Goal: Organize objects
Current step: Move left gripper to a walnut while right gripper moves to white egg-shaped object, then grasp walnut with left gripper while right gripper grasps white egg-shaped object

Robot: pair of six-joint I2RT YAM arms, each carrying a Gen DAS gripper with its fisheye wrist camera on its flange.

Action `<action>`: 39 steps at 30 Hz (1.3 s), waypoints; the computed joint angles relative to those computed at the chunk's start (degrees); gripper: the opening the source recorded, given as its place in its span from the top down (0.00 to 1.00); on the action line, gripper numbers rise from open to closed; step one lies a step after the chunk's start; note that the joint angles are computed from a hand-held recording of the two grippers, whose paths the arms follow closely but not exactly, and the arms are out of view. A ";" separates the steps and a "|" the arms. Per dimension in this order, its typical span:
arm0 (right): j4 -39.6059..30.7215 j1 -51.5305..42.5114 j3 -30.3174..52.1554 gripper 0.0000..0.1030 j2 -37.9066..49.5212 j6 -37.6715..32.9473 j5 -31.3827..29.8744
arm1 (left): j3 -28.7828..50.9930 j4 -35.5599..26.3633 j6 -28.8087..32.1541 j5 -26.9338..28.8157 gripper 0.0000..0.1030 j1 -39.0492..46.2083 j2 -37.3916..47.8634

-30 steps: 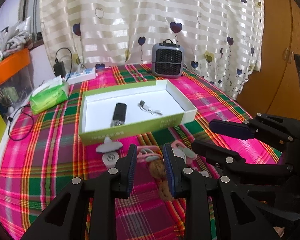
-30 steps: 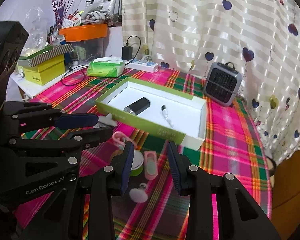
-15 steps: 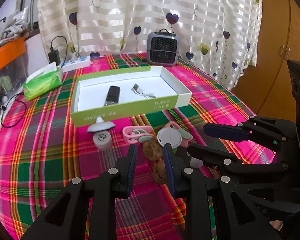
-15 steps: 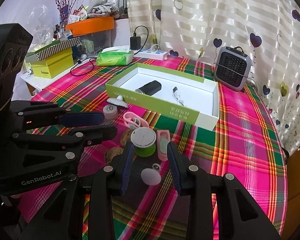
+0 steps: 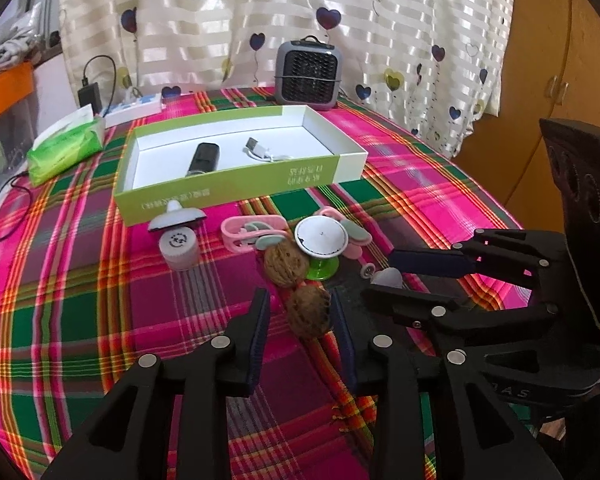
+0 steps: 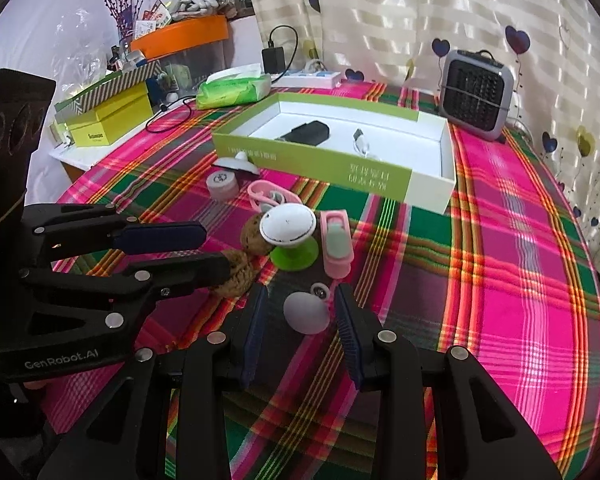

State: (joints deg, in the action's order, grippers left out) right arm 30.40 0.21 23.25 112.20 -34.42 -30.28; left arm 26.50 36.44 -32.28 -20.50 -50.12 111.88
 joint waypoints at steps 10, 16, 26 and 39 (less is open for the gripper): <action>-4.48 0.03 3.21 0.65 1.82 0.60 0.89 | 1.39 0.25 0.81 2.46 0.67 0.55 1.88; -5.74 -0.54 3.98 0.65 1.83 0.54 0.72 | 2.24 0.15 0.81 3.68 0.67 1.33 2.69; -5.04 -1.02 3.57 0.75 1.56 0.06 -0.02 | 3.68 -1.71 0.02 4.35 0.70 1.55 3.69; -2.50 -1.38 0.50 0.75 -0.58 0.27 -0.88 | 1.80 -0.90 -1.39 1.63 0.70 0.37 1.76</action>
